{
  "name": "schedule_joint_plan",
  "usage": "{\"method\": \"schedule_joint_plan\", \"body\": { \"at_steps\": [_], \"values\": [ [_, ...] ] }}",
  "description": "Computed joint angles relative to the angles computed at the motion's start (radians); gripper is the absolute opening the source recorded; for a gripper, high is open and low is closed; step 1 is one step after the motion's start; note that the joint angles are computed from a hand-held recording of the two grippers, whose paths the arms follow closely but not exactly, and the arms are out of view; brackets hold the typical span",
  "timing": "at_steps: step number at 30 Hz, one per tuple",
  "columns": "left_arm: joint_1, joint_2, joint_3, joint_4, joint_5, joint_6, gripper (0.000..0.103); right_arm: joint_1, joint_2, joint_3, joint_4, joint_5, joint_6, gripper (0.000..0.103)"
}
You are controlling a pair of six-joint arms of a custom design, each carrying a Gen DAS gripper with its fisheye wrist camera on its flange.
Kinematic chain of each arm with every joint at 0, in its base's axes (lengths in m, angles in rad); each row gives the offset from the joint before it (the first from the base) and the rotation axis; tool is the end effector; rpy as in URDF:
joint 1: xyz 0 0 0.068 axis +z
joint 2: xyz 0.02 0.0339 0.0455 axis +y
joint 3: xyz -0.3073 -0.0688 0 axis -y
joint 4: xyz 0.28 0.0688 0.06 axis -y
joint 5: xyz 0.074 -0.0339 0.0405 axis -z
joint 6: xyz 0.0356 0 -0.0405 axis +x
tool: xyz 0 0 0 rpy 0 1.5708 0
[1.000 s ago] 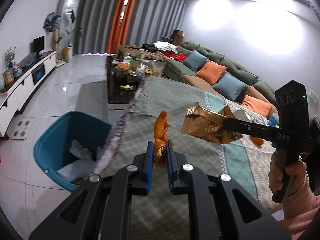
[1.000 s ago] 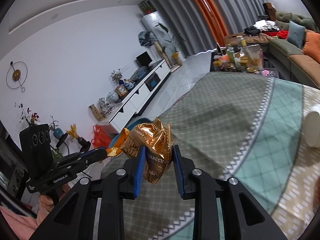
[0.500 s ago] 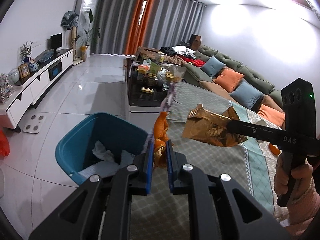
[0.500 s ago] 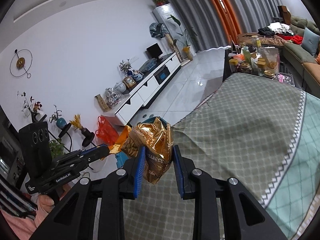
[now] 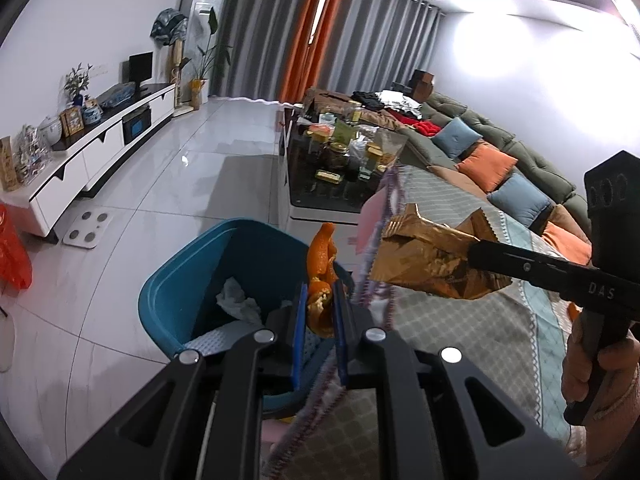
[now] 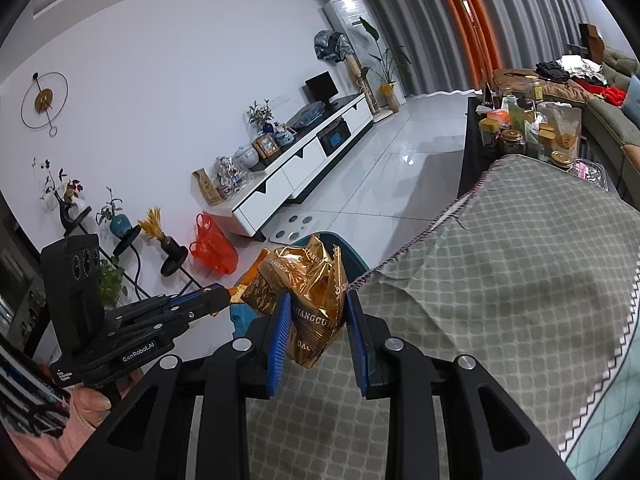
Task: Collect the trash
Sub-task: 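Carry the orange peel and gold wrapper over the teal bin with both grippers, then open both grippers over the teal bin to drop peel and wrapper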
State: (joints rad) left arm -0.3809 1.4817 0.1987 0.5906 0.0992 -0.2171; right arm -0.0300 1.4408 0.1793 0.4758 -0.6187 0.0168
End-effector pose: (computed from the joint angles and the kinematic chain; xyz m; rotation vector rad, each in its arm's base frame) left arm 0.1973 -0.0828 0.0983 0.2411 2.2827 -0.4264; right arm 0.1959 0.0148 0.0969 -0.2463 2.2684 0.7168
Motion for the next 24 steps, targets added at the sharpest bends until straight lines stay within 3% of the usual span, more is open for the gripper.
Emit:
{"method": "schedule_joint_plan", "body": {
  "at_steps": [24],
  "values": [
    [0.150, 0.337, 0.109, 0.128, 0.058, -0.005, 0.014, 0.277, 0.287, 0.180, 0.060, 0.247, 0.085, 0.029]
  ]
}}
